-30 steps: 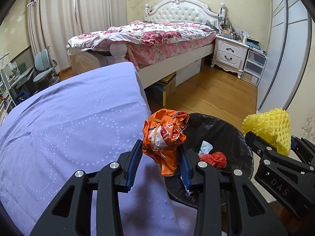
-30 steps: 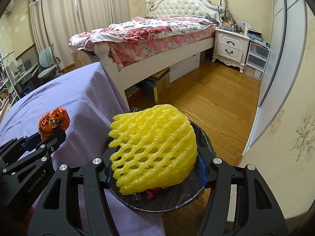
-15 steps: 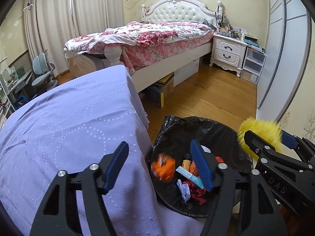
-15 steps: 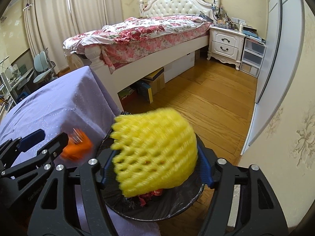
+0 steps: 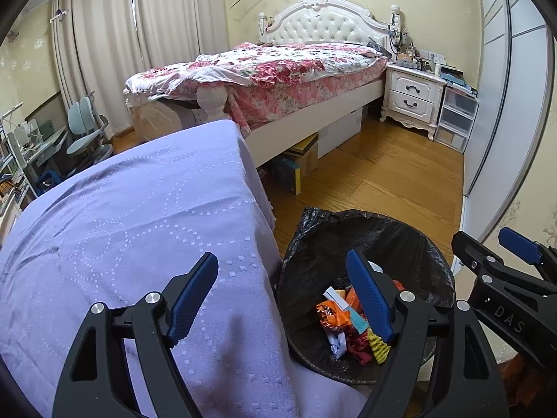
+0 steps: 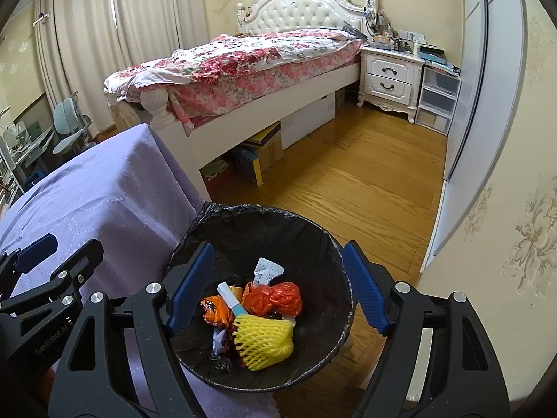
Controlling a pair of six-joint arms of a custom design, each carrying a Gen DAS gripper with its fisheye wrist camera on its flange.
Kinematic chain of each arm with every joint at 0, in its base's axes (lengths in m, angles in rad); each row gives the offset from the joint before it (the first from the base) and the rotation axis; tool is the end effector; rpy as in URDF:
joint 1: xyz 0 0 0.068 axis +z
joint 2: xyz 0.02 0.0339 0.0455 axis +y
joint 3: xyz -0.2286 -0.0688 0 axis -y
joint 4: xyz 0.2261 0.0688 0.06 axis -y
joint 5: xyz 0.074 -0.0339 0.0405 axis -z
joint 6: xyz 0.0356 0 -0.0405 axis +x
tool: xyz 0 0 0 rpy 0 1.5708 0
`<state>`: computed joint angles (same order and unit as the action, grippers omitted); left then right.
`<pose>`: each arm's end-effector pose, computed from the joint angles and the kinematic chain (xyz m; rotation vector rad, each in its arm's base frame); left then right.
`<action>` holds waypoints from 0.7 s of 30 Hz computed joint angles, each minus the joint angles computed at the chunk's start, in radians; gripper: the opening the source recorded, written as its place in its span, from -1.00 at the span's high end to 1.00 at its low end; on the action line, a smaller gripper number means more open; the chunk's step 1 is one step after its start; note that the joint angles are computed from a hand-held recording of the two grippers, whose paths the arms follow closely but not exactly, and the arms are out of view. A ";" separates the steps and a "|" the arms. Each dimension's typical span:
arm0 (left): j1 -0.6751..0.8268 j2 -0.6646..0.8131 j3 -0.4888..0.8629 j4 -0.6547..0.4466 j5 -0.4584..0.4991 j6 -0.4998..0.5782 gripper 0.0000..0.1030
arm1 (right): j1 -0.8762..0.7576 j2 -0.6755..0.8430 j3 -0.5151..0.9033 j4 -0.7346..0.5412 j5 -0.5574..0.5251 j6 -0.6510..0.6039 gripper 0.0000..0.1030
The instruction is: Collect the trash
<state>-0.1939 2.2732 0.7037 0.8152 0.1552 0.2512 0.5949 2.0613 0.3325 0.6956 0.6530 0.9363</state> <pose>0.3007 -0.0647 -0.0128 0.5875 2.2430 -0.1514 0.1809 0.0963 -0.0054 0.6060 2.2445 -0.1232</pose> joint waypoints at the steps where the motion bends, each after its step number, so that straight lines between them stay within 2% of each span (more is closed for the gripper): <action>1: 0.003 -0.003 -0.006 0.003 0.003 0.001 -0.48 | 0.002 -0.002 0.000 -0.003 0.001 0.002 -0.47; 8: 0.027 -0.026 -0.034 0.010 0.005 -0.002 -0.52 | 0.045 -0.034 -0.012 -0.045 0.025 0.046 -0.54; 14: 0.073 -0.079 -0.068 -0.017 0.056 -0.006 -0.55 | 0.110 -0.083 -0.010 -0.129 0.064 0.109 -0.58; 21: 0.133 -0.149 -0.137 -0.004 0.101 0.014 -0.58 | 0.230 -0.175 0.015 -0.315 0.140 0.217 -0.64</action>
<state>-0.0612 2.1238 0.5666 0.8116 0.2562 0.2656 0.8249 1.8861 0.3474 0.3809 0.7928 1.1534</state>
